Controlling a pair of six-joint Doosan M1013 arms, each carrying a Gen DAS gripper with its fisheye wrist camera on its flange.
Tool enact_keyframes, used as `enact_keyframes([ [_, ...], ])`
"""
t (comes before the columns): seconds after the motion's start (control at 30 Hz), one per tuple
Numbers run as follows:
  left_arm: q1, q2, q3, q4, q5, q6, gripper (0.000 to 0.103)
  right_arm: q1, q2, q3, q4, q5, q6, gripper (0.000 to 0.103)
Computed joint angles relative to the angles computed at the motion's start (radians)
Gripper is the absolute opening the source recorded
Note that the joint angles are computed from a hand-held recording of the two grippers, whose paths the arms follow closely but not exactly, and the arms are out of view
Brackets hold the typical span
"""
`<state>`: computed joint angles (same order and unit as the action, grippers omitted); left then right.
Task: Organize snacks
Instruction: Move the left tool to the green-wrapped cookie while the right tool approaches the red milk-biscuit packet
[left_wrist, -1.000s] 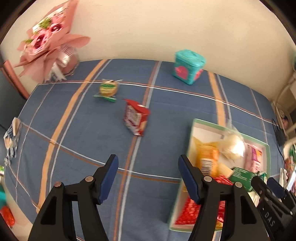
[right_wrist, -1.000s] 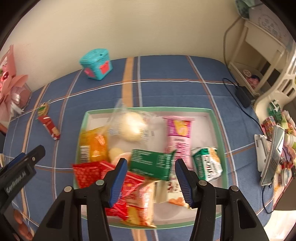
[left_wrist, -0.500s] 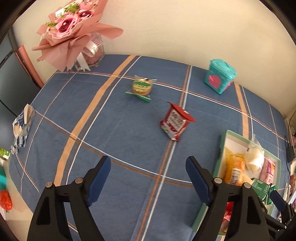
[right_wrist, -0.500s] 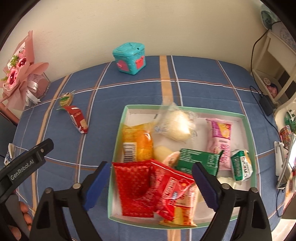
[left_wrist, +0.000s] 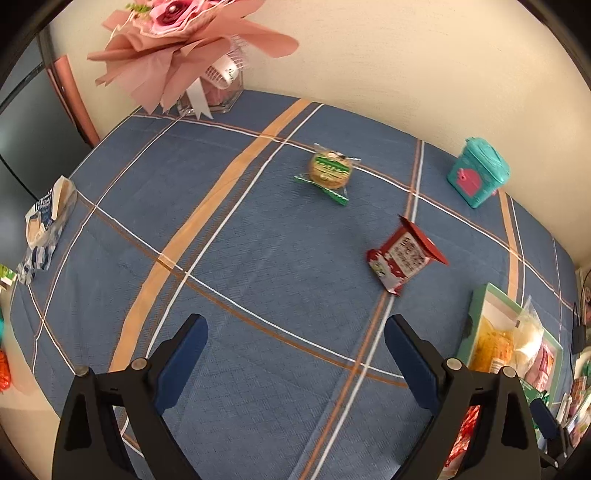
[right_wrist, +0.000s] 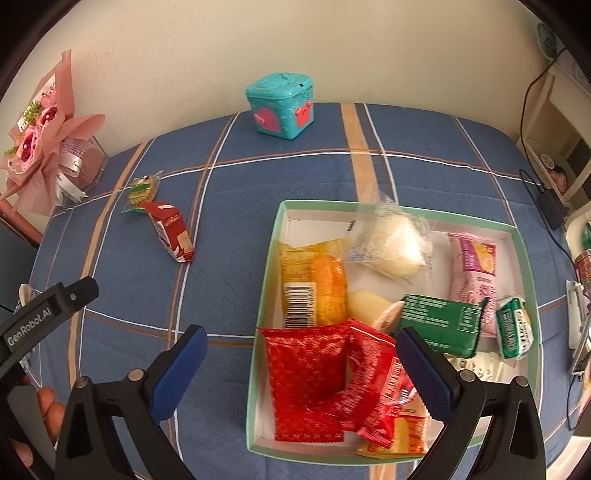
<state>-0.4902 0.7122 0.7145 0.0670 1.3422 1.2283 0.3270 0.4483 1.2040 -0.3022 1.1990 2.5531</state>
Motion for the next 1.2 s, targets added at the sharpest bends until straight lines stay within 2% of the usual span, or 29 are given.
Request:
enact_keyframes([
  [0.5,0.046,0.059,-0.091,-0.038,-0.002,0.042,0.097,-0.009,0.044,-0.039,0.012,-0.131,0.045,0.103],
  [0.77,0.057,0.104,-0.146,-0.068,0.007,0.059,0.097,-0.011,0.096,-0.107,-0.003,-0.132,0.007,0.103],
  [1.1,0.055,0.186,-0.256,-0.063,0.061,0.073,0.097,-0.020,0.161,-0.172,0.011,-0.142,-0.056,0.102],
  [1.2,0.056,0.222,-0.309,-0.079,0.092,0.082,0.095,-0.026,0.184,-0.193,0.038,-0.151,-0.093,0.096],
])
